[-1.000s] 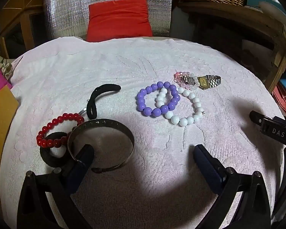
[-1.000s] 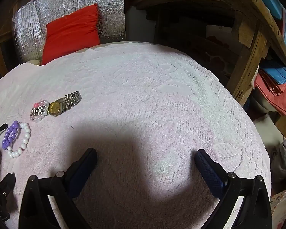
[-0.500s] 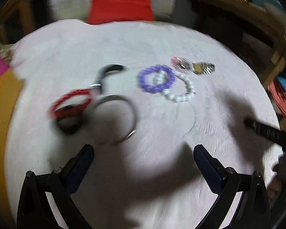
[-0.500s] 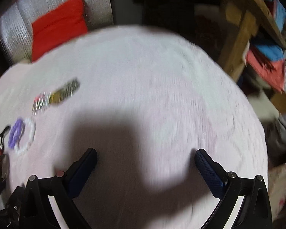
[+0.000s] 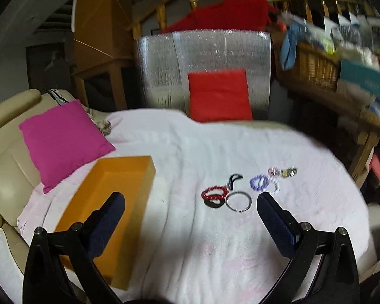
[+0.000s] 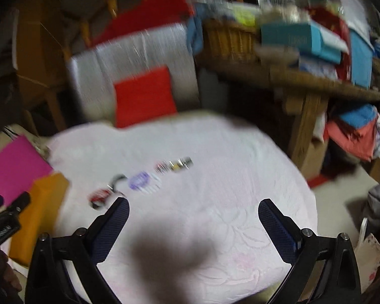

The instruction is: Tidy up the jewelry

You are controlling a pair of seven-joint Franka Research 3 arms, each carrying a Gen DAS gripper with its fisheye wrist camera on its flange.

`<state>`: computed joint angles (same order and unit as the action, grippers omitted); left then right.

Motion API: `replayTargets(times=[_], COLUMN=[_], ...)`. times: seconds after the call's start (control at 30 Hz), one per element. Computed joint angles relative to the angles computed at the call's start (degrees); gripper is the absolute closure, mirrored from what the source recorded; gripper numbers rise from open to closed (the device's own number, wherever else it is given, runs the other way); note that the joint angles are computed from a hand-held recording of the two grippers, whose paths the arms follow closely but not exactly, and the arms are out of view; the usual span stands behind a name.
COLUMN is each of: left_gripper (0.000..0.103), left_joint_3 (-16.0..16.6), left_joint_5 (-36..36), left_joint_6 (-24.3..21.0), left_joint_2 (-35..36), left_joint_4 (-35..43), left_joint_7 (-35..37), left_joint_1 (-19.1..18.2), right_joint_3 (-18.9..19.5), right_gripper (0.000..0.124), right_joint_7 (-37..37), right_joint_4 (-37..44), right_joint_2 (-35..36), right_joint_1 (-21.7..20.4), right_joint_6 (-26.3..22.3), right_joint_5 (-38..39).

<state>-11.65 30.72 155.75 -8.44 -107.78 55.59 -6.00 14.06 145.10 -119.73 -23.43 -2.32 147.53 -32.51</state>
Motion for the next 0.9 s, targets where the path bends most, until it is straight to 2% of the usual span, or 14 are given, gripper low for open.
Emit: replayTargets(times=[0.13, 0.2, 0.27, 0.37, 0.43, 0.5, 0.57, 0.6, 0.67, 0.7, 0.77, 0.9], left_gripper=[0.0, 0.0, 0.0, 0.0, 0.0, 0.0, 0.0, 0.0, 0.0, 0.0, 0.0, 0.0], left_joint_3=[-0.2, -0.4, -0.3, -0.8, -1.4, -1.9, -2.1, -1.8, -1.6, -1.6, -1.7, -2.3], left_joint_5=[1.4, 2.8, 2.1, 2.6, 3.7, 5.5, 6.6, 6.4, 6.1, 6.0, 6.2, 7.7], left_joint_6=[1.3, 2.1, 2.1, 2.0, 1.4, 1.5, 1.9, 2.0, 1.6, 1.4, 1.4, 1.3], left_joint_2=[-4.5, -6.0, -7.1, -8.0, -8.3, -9.0, -9.4, -9.5, -9.5, -9.5, -9.7, -9.7], left_joint_4=[-3.0, -3.9, -4.5, -4.7, -4.6, -4.9, -5.1, -5.2, -5.0, -4.9, -4.9, -4.8], left_joint_7=[-0.8, -1.5, -1.0, -1.8, -2.8, -4.7, -5.9, -5.8, -5.7, -5.7, -6.0, -7.3], left_joint_1=[0.8, 1.8, 1.9, 2.9, 3.7, 4.9, 5.5, 5.4, 5.4, 5.4, 5.5, 6.2], right_joint_3=[-2.5, -1.2, 1.4, 5.7, 8.7, 8.1, 8.7, 9.0, 6.7, 5.8, 6.4, 5.2], right_gripper=[0.021, 0.021, 0.021, 0.021, 0.021, 0.021, 0.021, 0.021, 0.021, 0.021, 0.021, 0.021], right_joint_7=[-8.1, -7.9, -4.8, 6.3, 11.9, 9.8, 10.1, 9.0, 3.3, 2.7, 4.7, 2.5], right_joint_4=[2.9, 4.4, 4.9, 1.6, 1.2, 1.5, 0.6, 0.9, 2.5, 2.5, 3.1, 4.4], right_joint_2=[0.6, 1.4, 1.1, -1.5, -2.8, -2.1, -2.1, -1.6, 0.8, 1.3, 1.9, 3.8], right_joint_1=[5.3, 4.8, 2.9, -2.7, -6.2, -5.0, -5.7, -5.4, -1.3, -0.3, -0.6, 2.4], right_joint_6=[-2.0, -3.3, -3.2, 4.3, 7.5, 8.7, 11.5, 10.5, 7.2, 7.3, 5.9, 1.6], right_joint_5=[8.5, 8.0, 3.1, -8.9, -16.0, -16.7, -19.8, -20.0, -14.6, -13.1, -14.2, -13.6])
